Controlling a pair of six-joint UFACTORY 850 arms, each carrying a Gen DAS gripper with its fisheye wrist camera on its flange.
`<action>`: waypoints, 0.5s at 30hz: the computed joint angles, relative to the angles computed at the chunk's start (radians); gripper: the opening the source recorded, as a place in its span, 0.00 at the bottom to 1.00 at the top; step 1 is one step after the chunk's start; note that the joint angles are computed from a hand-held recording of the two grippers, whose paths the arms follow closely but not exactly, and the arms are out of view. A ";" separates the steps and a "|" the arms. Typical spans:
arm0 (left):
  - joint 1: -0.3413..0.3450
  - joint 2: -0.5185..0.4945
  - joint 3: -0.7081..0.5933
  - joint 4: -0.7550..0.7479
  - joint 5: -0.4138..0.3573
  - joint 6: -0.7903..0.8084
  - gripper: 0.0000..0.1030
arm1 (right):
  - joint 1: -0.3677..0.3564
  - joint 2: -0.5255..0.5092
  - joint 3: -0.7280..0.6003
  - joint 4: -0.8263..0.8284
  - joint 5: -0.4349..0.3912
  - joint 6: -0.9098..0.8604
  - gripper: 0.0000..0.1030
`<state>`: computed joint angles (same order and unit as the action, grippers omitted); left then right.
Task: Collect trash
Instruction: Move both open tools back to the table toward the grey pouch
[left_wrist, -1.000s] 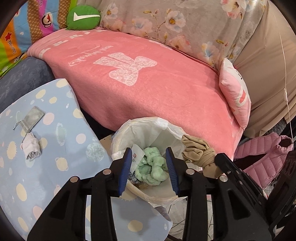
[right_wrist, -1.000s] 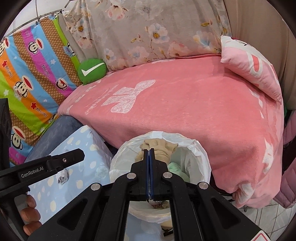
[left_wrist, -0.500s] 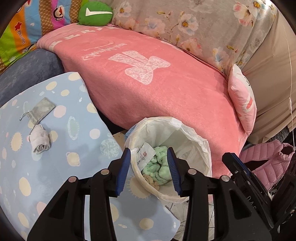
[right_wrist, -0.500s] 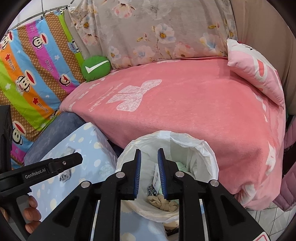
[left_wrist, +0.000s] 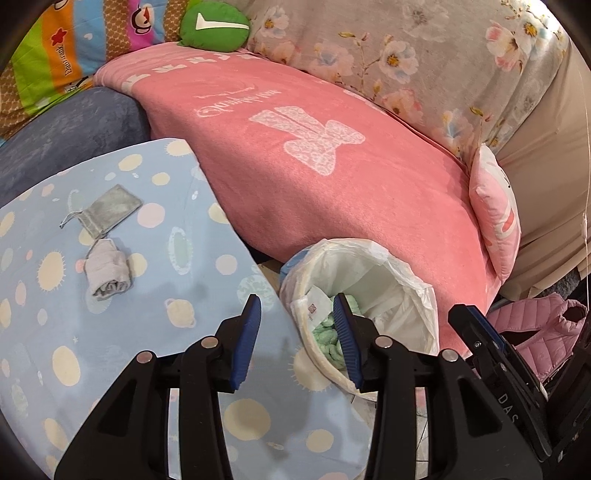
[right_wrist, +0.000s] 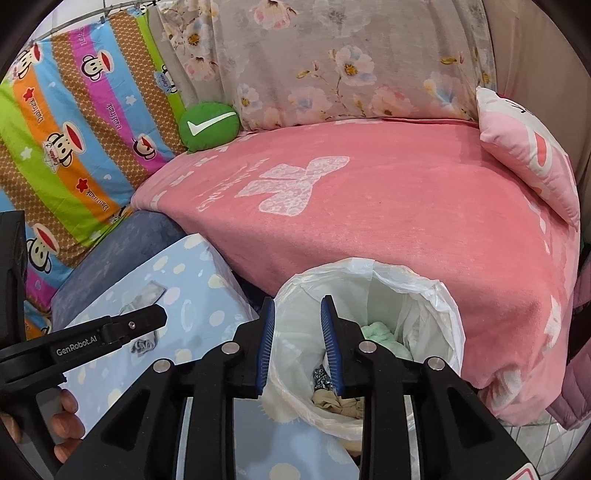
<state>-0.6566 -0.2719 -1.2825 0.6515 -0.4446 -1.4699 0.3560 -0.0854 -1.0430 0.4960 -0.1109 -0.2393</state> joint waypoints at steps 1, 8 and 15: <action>0.003 0.007 0.010 0.006 0.001 -0.008 0.38 | 0.007 -0.003 -0.003 -0.014 -0.002 0.012 0.26; 0.036 0.072 0.102 0.048 0.000 -0.080 0.38 | 0.070 -0.030 -0.031 -0.153 -0.009 0.144 0.32; 0.077 0.142 0.198 0.092 -0.020 -0.151 0.43 | 0.144 -0.078 -0.080 -0.205 -0.029 0.183 0.34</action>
